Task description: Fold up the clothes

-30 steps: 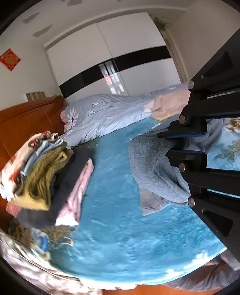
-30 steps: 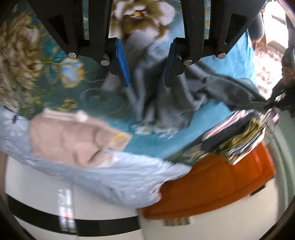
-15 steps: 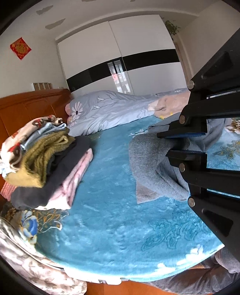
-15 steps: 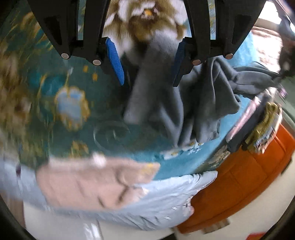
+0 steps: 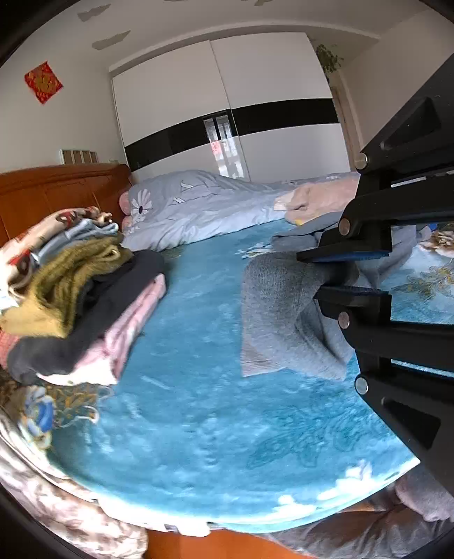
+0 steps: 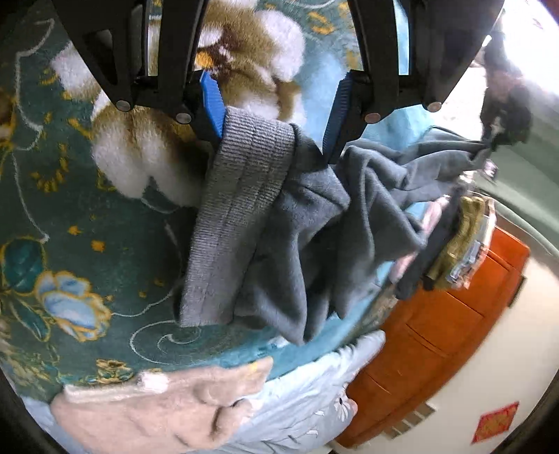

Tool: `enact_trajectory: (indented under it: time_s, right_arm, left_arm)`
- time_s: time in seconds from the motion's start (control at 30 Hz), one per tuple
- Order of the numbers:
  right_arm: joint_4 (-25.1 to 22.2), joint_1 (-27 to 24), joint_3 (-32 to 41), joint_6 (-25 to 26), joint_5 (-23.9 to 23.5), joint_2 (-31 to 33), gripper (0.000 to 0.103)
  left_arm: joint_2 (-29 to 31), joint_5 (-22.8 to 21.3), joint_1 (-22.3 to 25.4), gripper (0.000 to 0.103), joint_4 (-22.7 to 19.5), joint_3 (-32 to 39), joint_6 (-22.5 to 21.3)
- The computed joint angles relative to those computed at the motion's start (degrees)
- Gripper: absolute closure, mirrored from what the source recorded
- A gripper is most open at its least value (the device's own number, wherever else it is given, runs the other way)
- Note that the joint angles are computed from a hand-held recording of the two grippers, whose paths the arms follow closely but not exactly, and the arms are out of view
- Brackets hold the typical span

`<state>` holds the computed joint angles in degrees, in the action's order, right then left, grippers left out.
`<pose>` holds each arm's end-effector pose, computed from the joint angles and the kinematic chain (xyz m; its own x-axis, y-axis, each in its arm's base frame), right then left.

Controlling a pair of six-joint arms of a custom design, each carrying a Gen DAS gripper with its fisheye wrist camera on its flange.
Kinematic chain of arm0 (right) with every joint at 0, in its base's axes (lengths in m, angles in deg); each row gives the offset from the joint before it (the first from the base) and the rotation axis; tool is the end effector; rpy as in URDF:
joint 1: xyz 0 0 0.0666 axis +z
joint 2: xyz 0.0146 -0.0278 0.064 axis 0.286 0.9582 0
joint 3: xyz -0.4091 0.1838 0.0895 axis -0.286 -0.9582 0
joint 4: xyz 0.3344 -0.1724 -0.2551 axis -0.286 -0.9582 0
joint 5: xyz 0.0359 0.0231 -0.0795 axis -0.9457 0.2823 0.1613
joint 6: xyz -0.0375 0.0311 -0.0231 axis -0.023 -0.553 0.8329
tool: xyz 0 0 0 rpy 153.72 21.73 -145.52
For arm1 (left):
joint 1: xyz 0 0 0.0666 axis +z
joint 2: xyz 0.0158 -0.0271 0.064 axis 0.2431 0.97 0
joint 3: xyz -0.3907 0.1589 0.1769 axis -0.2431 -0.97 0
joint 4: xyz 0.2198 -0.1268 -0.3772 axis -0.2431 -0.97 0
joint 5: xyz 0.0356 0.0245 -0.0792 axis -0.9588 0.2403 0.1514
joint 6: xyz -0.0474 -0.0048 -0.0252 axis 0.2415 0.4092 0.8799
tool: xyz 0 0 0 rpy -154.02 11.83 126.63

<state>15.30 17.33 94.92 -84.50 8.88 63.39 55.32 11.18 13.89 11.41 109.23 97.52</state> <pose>0.4159 0.0189 0.4594 -0.8252 0.3853 -0.4129 0.1121 0.8284 0.5488 0.4632 -0.0239 0.4934 -0.7454 -0.6277 -0.2244 -0.1315 0.4686 -0.8736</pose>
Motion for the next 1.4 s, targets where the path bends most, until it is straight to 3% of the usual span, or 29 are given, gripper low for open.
enact_trajectory:
  time_s: [0.07,0.23,0.27,0.43,0.7,0.83,0.93,1.13,1.3,1.37,1.4]
  right_arm:
    - [0.96,1.34,0.25,-1.26,3.53,0.16,0.049]
    - [0.24,2.24,2.10,-4.87,9.33,1.68,0.068]
    - [-0.04,2.50,2.54,-4.82,10.68,1.67,0.076]
    - [0.39,2.70,5.22,-4.50,15.06,-0.23,0.082]
    - [2.08,1.54,8.94,-3.48,17.67,-5.47,0.091]
    - [0.74,-0.30,9.98,-2.02,19.25,-10.55,0.093]
    - [-1.44,-1.84,11.01,-0.63,20.86,-13.99,0.093]
    - [-5.92,-8.75,10.21,1.43,23.81,-20.70,0.094]
    - [-10.41,-21.02,6.11,0.15,21.94,-23.28,0.093]
    - [-12.39,-24.74,4.20,0.77,21.75,-23.18,0.094]
    - [-13.27,-26.58,2.86,0.41,20.83,-23.13,0.094]
  left_arm:
    - [-0.07,0.29,-0.32,0.091,-0.55,0.14,-0.53]
    - [-0.80,1.35,-0.41,0.091,-0.66,0.11,-1.11]
    - [-1.01,1.58,-0.41,0.091,-0.83,0.09,-1.37]
    - [-2.46,3.78,-0.23,0.091,-0.81,-0.13,-2.86]
    - [-6.00,9.02,0.45,0.091,0.66,0.48,-4.11]
    - [-6.48,11.11,-0.43,0.091,-2.64,2.40,-7.02]
    - [-5.12,9.10,-2.65,0.088,-8.69,4.92,-11.55]
    - [1.09,8.04,-9.50,0.083,-15.65,8.84,-16.51]
    - [8.19,6.79,-14.74,0.079,-20.00,12.44,-19.08]
    - [10.51,6.71,-15.61,0.065,-21.22,13.44,-19.19]
    - [11.54,6.69,-15.91,0.064,-22.10,13.90,-19.23]
